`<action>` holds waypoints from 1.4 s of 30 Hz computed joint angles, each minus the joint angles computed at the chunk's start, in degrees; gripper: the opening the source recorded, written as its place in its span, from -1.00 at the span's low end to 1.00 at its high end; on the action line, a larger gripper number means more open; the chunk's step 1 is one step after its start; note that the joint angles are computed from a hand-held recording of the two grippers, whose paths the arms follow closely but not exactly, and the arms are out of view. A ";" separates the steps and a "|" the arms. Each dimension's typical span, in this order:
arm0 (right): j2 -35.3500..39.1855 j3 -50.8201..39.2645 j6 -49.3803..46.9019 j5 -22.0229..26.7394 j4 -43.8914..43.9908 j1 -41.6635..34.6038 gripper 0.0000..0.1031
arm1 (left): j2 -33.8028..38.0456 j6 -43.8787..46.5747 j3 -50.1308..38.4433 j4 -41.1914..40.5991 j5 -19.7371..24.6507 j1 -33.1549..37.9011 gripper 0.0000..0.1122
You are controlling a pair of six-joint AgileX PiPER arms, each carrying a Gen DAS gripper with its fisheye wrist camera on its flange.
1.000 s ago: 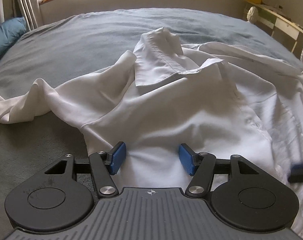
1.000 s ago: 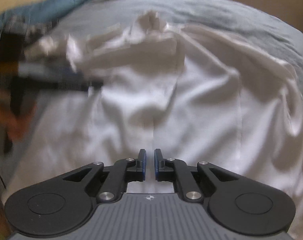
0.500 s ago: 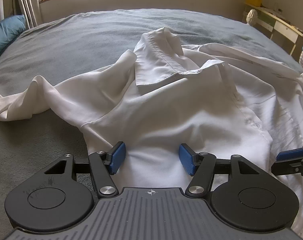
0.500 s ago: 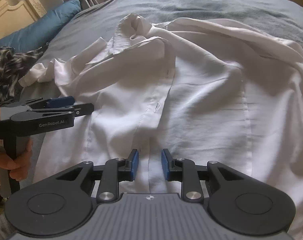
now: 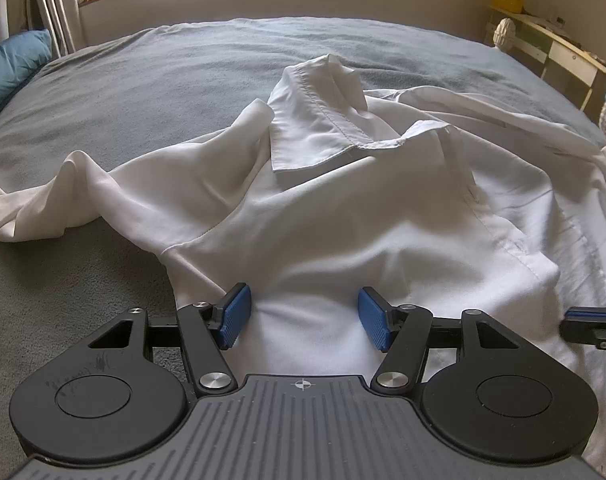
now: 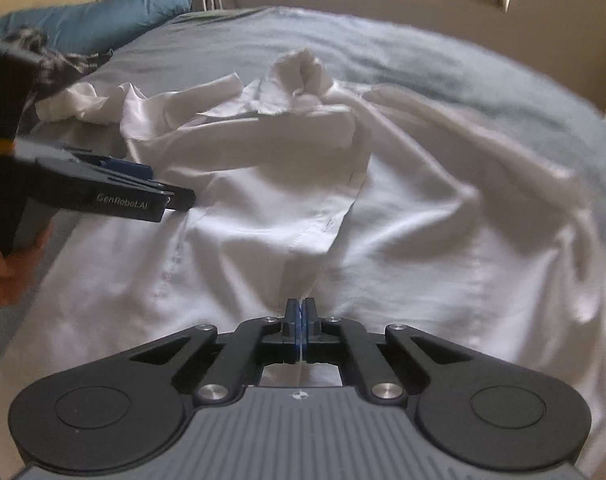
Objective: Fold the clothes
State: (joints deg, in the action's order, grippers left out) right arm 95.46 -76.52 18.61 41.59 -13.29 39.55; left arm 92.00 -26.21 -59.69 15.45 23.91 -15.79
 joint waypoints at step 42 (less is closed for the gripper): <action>2.13 -9.19 -28.02 25.33 33.73 -6.08 -0.93 | -23.46 18.23 16.50 -17.76 13.31 -9.11 0.22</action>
